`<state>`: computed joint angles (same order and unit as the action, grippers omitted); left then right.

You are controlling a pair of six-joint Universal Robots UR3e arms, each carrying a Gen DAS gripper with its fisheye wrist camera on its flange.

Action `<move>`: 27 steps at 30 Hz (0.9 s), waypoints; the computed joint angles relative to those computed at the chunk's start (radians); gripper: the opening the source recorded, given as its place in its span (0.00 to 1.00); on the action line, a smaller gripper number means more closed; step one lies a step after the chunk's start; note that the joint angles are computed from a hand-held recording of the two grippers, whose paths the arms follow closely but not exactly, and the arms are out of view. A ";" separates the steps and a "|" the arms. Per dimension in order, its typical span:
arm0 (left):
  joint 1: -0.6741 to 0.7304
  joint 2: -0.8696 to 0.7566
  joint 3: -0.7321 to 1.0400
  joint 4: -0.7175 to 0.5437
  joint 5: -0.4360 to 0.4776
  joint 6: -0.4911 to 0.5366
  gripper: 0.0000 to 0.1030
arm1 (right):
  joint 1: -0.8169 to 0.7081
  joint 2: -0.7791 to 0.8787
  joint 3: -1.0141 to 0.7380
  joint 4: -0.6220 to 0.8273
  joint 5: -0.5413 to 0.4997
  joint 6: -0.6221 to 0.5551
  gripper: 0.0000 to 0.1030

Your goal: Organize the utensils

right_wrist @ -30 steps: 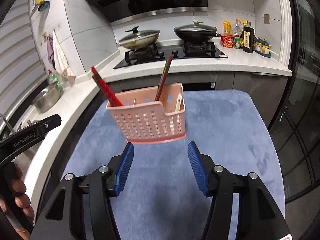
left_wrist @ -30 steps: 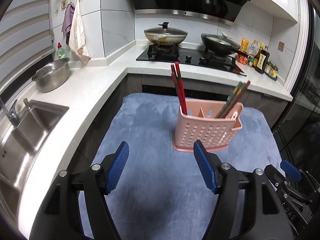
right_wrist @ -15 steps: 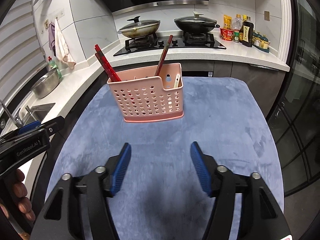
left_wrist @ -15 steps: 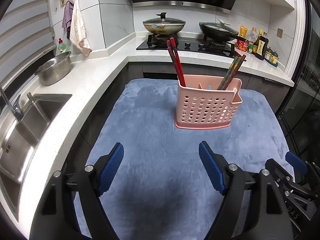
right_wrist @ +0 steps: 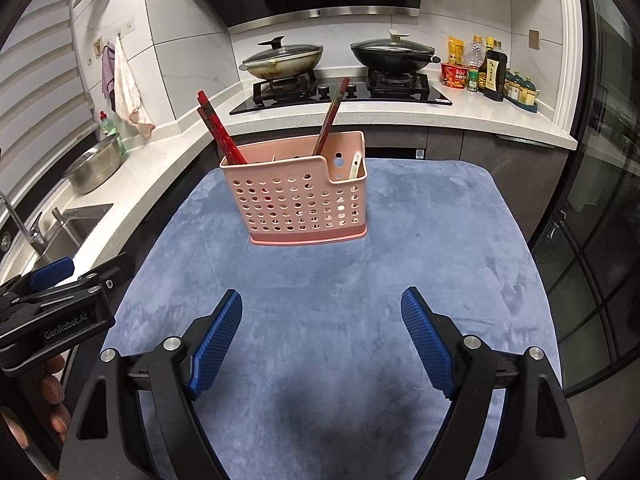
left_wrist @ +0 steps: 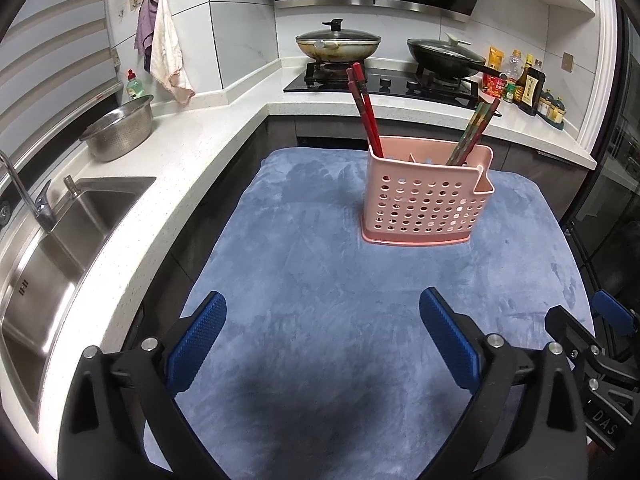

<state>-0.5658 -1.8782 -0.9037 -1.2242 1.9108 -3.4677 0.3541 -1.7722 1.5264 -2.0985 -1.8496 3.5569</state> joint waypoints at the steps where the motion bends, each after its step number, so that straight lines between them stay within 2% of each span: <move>1: 0.000 -0.002 0.003 -0.004 0.000 0.000 0.91 | 0.000 -0.001 0.002 -0.002 0.002 0.003 0.80; 24: -0.006 -0.043 0.046 -0.031 0.011 -0.001 0.93 | -0.002 0.026 -0.012 0.023 -0.035 -0.011 0.85; 26: -0.008 -0.045 0.044 -0.028 0.012 0.000 0.93 | -0.003 0.023 -0.009 0.021 -0.039 -0.007 0.89; 27: -0.009 -0.044 0.039 -0.025 0.013 0.001 0.93 | -0.002 0.023 -0.011 0.023 -0.042 -0.005 0.94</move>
